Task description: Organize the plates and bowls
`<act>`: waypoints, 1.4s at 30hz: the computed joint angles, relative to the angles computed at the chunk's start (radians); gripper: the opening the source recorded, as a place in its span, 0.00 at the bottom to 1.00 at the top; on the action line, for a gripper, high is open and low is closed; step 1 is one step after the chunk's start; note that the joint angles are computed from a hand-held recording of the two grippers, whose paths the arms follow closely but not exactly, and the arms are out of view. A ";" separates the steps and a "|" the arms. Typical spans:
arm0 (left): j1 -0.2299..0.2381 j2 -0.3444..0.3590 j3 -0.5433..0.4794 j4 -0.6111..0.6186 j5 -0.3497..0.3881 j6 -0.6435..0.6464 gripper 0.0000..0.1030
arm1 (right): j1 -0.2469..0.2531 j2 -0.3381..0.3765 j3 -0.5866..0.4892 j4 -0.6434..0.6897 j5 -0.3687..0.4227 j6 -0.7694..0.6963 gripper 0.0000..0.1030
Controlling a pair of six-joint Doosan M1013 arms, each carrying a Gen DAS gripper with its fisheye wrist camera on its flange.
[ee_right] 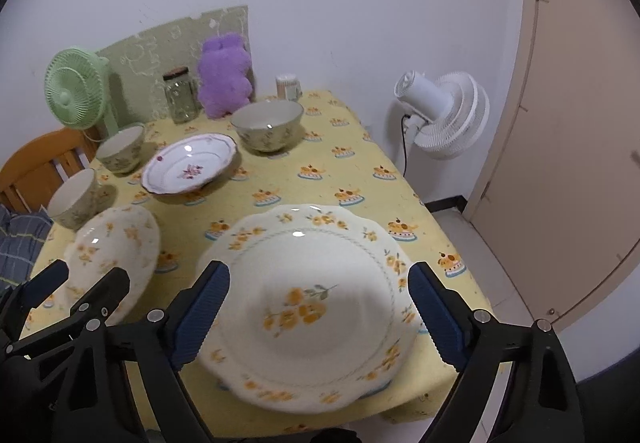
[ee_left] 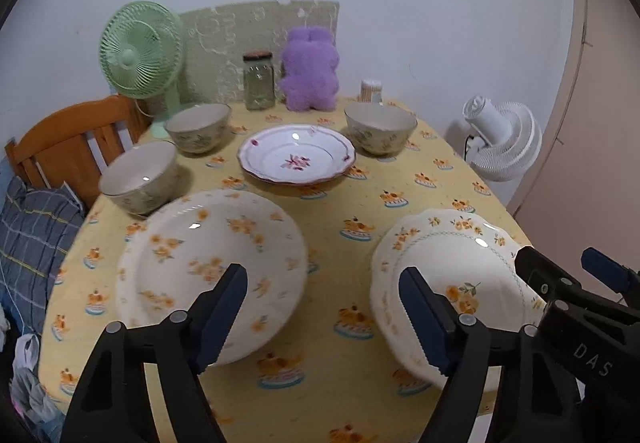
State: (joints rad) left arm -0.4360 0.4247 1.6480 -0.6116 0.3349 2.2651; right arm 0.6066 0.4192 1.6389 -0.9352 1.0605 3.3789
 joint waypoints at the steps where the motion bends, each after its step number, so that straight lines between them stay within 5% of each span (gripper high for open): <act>1: -0.011 0.008 -0.009 0.051 0.001 -0.059 0.76 | -0.013 -0.005 0.011 0.006 -0.018 -0.006 0.89; 15: -0.104 0.107 -0.105 0.508 0.121 -0.586 0.71 | -0.143 -0.020 0.096 0.160 -0.196 -0.185 0.86; 26: -0.129 0.135 -0.128 0.597 0.185 -0.702 0.63 | -0.197 -0.005 0.120 0.290 -0.301 -0.322 0.69; 42: -0.132 0.168 -0.185 0.696 0.235 -0.792 0.63 | -0.240 0.030 0.065 0.401 -0.322 -0.465 0.68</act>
State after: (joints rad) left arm -0.5676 0.5924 1.4633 0.0848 0.5703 1.4734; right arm 0.3668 0.4491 1.7036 -0.5337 0.7382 2.9135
